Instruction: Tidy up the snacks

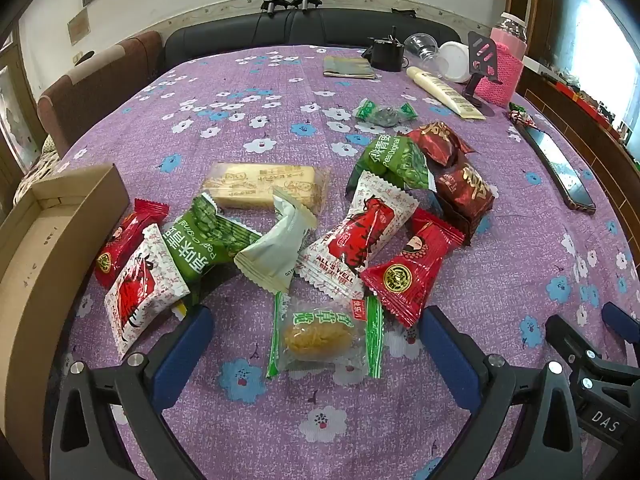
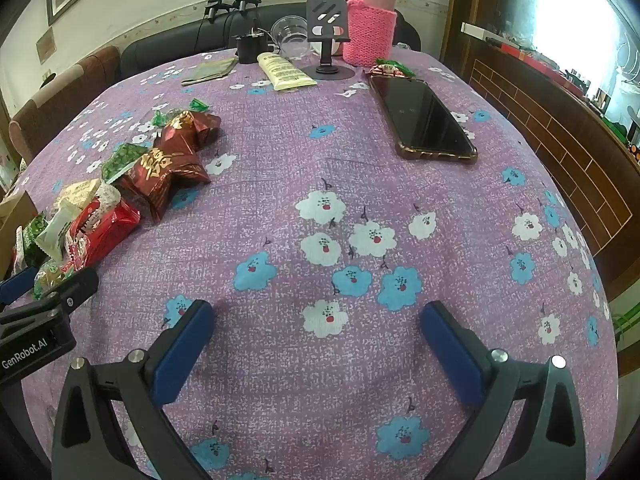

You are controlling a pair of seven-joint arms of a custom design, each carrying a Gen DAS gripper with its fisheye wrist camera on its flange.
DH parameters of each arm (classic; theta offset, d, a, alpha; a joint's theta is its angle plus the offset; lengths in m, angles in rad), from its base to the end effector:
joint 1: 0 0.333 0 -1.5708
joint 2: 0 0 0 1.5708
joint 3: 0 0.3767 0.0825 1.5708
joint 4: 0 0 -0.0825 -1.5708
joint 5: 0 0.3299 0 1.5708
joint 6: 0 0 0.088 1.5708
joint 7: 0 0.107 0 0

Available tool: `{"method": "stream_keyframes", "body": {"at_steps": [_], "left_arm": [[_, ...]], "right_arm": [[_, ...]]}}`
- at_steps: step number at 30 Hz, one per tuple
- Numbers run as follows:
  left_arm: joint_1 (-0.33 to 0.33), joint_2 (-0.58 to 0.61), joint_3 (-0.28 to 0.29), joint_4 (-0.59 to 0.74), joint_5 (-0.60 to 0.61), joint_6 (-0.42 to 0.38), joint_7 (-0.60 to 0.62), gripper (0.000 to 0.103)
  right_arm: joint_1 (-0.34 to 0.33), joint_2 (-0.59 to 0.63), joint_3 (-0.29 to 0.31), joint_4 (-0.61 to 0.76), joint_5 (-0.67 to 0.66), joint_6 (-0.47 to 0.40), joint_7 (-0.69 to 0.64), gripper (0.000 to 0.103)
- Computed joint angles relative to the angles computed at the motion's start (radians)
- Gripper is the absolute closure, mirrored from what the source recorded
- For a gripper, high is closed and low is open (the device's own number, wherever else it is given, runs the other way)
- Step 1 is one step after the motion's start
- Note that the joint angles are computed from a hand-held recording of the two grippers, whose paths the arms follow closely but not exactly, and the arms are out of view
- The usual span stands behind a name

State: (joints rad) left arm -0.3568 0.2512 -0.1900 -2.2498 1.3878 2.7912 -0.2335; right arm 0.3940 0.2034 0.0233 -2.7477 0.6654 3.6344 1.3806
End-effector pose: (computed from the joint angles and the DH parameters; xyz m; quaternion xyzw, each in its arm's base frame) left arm 0.4246 -0.3060 0.3667 -0.6727 0.6701 -0.2252 0.2185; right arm 0.4063 0.0933 0.3440 -0.6392 0.6995 -0.2335 0.2179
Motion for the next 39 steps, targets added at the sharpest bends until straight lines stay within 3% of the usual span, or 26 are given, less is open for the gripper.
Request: {"method": "stream_keyframes", "body": {"at_steps": [36, 39], "left_arm": [[-0.001, 0.0, 0.001, 0.0, 0.0, 0.0, 0.0, 0.0], [-0.001, 0.0, 0.001, 0.0, 0.0, 0.0, 0.0, 0.0]], "right_arm": [[0.001, 0.0, 0.0, -0.001, 0.001, -0.002, 0.004, 0.0], [0.047, -0.008, -0.027, 0.024, 0.092, -0.052, -0.052, 0.0]]}}
